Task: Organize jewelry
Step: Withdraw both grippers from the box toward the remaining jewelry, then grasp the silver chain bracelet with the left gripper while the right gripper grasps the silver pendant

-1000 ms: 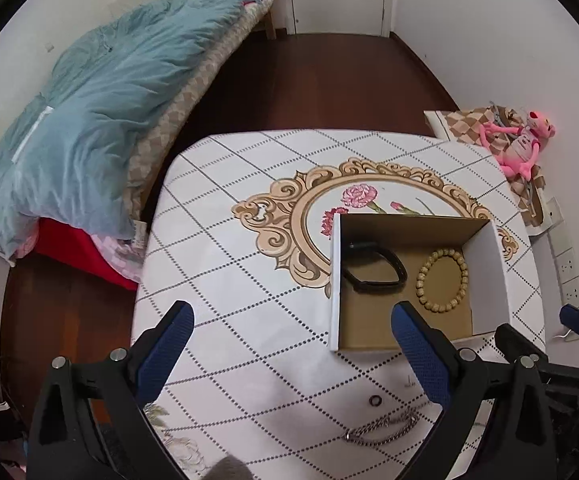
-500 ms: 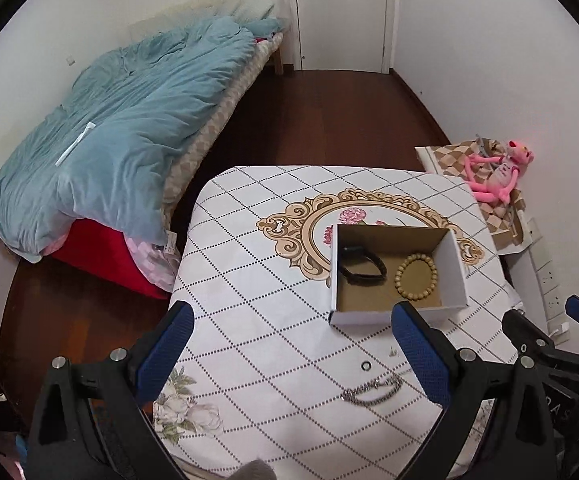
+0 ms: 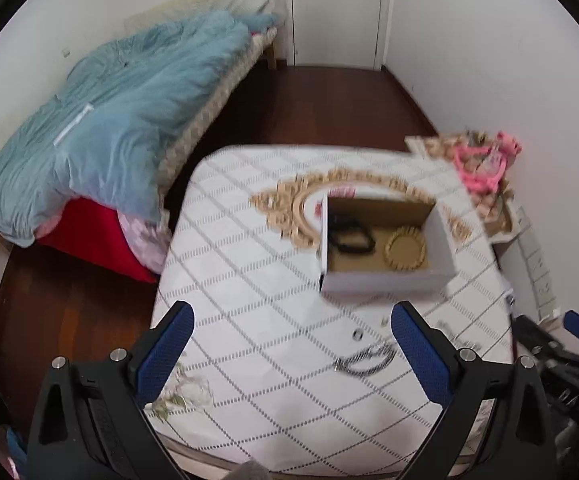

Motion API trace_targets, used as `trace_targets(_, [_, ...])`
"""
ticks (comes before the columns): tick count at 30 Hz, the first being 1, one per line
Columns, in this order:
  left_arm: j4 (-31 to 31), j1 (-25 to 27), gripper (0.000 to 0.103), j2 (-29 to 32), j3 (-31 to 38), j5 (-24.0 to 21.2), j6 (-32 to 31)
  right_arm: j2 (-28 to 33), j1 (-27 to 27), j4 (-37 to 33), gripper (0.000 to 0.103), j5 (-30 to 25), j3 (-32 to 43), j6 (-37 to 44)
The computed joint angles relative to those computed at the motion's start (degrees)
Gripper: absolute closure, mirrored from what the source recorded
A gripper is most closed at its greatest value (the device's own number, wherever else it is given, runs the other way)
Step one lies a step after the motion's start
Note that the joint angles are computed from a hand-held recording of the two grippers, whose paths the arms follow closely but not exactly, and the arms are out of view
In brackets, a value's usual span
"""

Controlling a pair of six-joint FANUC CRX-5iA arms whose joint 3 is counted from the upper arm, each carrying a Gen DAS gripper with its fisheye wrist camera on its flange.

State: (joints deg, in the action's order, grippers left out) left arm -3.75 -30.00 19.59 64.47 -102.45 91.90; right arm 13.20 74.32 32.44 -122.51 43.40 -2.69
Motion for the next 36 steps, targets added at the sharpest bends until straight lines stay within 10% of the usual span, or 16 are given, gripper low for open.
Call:
trace_targets(11, [-3.6, -3.1, 0.002, -7.0, -23.4, 5.5, 2.6, -21.7, 4.8, -13.5, 0.02, 17.8, -35.3, -26.1])
trace_targets(19, [-4.7, -2.3, 0.002, -7.7, -27.4, 6.3, 3.6, -17.5, 0.5, -10.6, 0.044, 26.8, -36.8, -15.1])
trace_targets(22, [-3.9, -1.4, 0.002, -7.7, -28.2, 6.5, 3.6, -15.2, -0.6, -10.6, 0.062, 26.6, -35.7, -12.5])
trace_targets(24, [-2.3, -0.5, 0.002, -7.6, -28.8, 6.7, 3.5, -13.8, -0.3, -9.8, 0.096, 25.2, -35.1, -11.9])
trace_targets(36, [10.3, 0.6, 0.015, -4.7, -31.5, 9.4, 3.0, -18.4, 2.6, -7.3, 0.095, 24.2, -39.8, -20.3])
